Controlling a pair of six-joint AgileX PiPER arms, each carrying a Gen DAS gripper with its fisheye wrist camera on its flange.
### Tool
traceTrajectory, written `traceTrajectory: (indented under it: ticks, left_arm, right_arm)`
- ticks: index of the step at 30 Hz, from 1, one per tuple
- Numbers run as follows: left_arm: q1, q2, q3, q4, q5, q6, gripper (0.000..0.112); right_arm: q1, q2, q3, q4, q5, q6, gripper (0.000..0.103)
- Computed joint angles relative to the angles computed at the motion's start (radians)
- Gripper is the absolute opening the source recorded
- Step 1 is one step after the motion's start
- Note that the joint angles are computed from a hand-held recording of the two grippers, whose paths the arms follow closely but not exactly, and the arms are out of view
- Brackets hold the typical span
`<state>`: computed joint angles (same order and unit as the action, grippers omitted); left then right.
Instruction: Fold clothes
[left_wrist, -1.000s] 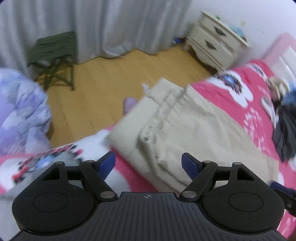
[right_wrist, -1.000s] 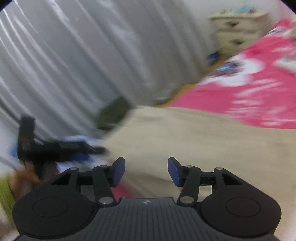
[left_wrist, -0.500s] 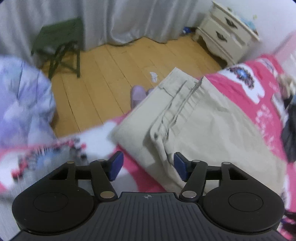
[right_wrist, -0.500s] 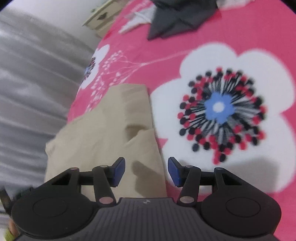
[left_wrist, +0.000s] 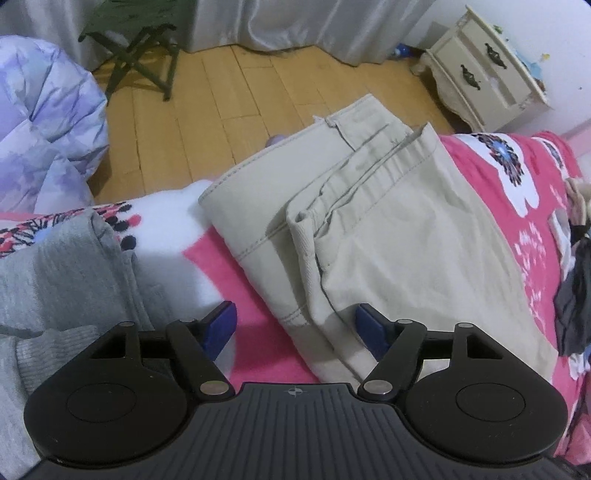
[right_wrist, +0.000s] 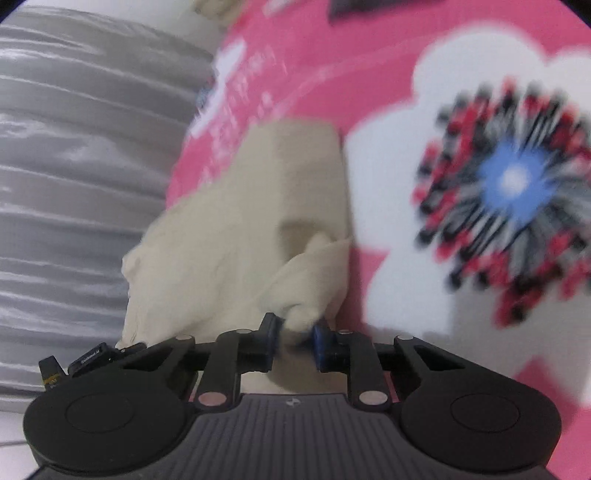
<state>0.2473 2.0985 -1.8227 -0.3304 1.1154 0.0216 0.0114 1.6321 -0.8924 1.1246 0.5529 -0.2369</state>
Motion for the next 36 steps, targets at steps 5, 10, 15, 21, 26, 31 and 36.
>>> traceTrajectory:
  ticks: [5, 10, 15, 21, 26, 31, 36]
  left_arm:
    - [-0.016, 0.002, 0.005, 0.03, -0.012, -0.031, 0.076]
    - [-0.027, -0.005, 0.032, 0.045, -0.051, -0.055, 0.078]
    - [-0.049, -0.003, 0.03, 0.083, -0.071, -0.107, 0.079]
    - [-0.131, -0.009, 0.017, 0.128, -0.046, -0.101, 0.077]
    - [-0.241, -0.017, 0.064, -0.003, 0.02, -0.096, 0.076]
    - [-0.388, -0.051, 0.182, -0.166, 0.011, 0.04, 0.073]
    - [-0.523, -0.098, 0.251, -0.189, -0.001, 0.189, 0.073]
  right_arm:
    - [-0.044, 0.026, 0.04, 0.032, 0.051, -0.076, 0.069]
    - [-0.032, 0.175, 0.073, 0.465, 0.146, -0.428, 0.069]
    - [0.033, 0.319, -0.061, 0.541, 0.196, -0.42, 0.018]
    - [-0.081, 0.216, 0.02, 0.549, 0.265, -0.463, 0.012]
    - [-0.343, 0.044, 0.113, 0.342, 0.327, -0.39, 0.012]
    - [-0.813, -0.205, 0.141, -0.064, 0.524, -0.306, 0.013]
    - [-1.054, -0.276, 0.093, -0.402, 0.616, -0.195, 0.044]
